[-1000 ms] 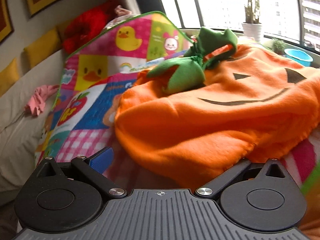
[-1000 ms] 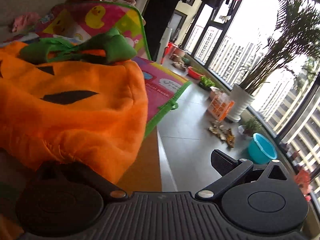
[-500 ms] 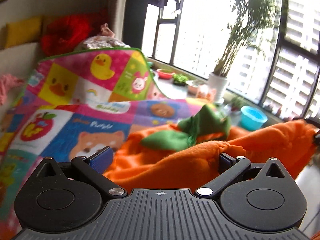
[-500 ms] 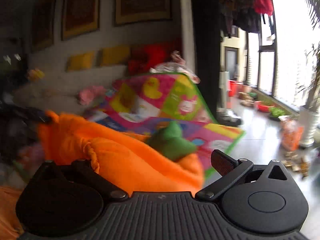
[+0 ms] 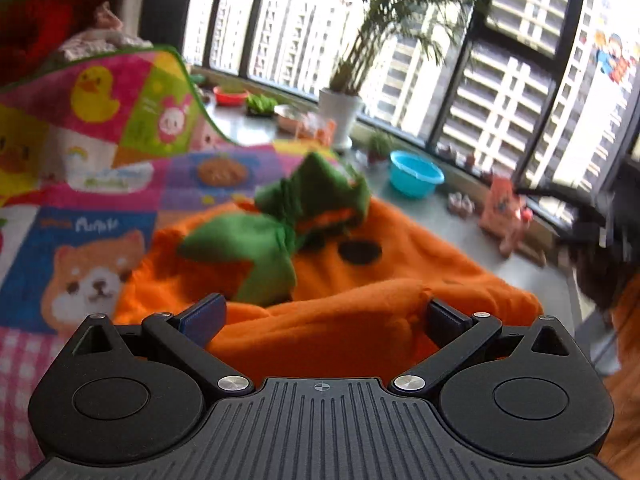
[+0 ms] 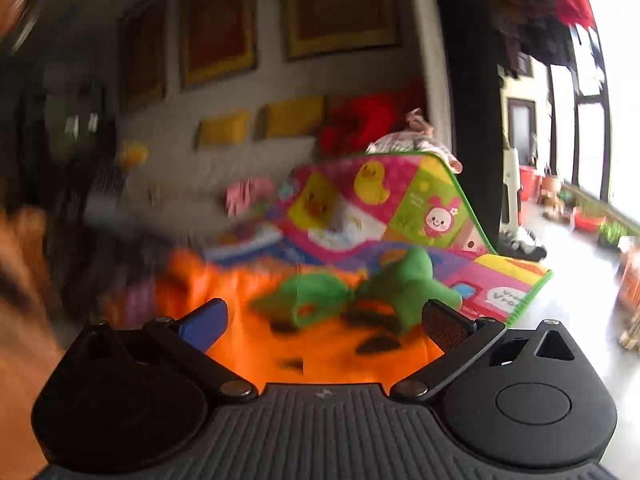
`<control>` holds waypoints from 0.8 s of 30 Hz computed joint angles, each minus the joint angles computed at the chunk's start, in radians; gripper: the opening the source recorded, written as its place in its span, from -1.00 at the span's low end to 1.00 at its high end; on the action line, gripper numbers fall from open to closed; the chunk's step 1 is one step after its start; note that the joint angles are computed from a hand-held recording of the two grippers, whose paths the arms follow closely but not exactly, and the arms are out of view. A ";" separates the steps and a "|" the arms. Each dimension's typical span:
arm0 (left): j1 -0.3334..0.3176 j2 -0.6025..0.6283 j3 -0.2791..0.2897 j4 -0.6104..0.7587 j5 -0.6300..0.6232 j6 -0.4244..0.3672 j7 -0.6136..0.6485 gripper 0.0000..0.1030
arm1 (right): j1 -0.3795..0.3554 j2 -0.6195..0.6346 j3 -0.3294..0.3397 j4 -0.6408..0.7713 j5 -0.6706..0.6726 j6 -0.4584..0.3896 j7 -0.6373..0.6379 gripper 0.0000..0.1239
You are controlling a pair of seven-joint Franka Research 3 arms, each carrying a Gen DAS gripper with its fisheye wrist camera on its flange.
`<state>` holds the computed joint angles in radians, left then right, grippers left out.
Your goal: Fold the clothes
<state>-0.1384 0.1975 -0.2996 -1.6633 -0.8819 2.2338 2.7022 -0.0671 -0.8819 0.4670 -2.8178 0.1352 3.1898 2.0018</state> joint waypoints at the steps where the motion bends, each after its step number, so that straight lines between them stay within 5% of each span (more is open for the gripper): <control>1: -0.001 -0.017 0.003 -0.027 0.017 0.003 0.002 1.00 | -0.012 0.025 -0.004 0.015 0.012 0.009 0.015 0.66; 4: -0.004 -0.085 0.018 -0.120 0.043 0.033 0.035 1.00 | -0.074 0.179 0.008 0.133 0.027 -0.026 0.057 0.66; 8: -0.003 -0.162 0.058 -0.184 0.018 0.023 0.109 1.00 | 0.047 0.430 -0.147 0.294 0.119 -0.077 0.034 0.66; 11: -0.006 -0.189 0.087 -0.193 -0.010 0.049 0.153 1.00 | 0.235 0.617 -0.298 0.448 0.610 -0.116 -0.284 0.66; 14: -0.014 -0.151 0.095 -0.141 -0.025 0.104 0.120 1.00 | 0.460 0.819 -0.555 0.669 1.049 -0.309 -0.570 0.66; 17: -0.007 -0.076 0.083 -0.051 -0.037 0.127 0.057 1.00 | 0.669 0.990 -0.817 0.836 1.105 -0.473 -0.557 0.66; 19: -0.003 -0.015 0.067 0.017 -0.009 0.143 0.005 1.00 | 0.744 1.086 -0.913 0.947 1.039 -0.491 -0.526 0.66; 22: -0.001 0.097 0.037 0.145 0.067 0.144 -0.085 1.00 | 0.742 1.246 -0.953 1.154 0.923 -0.498 -0.488 0.66; 24: -0.007 0.175 0.017 0.239 0.118 0.144 -0.136 1.00 | 0.624 1.357 -0.857 1.329 0.801 -0.502 -0.431 0.66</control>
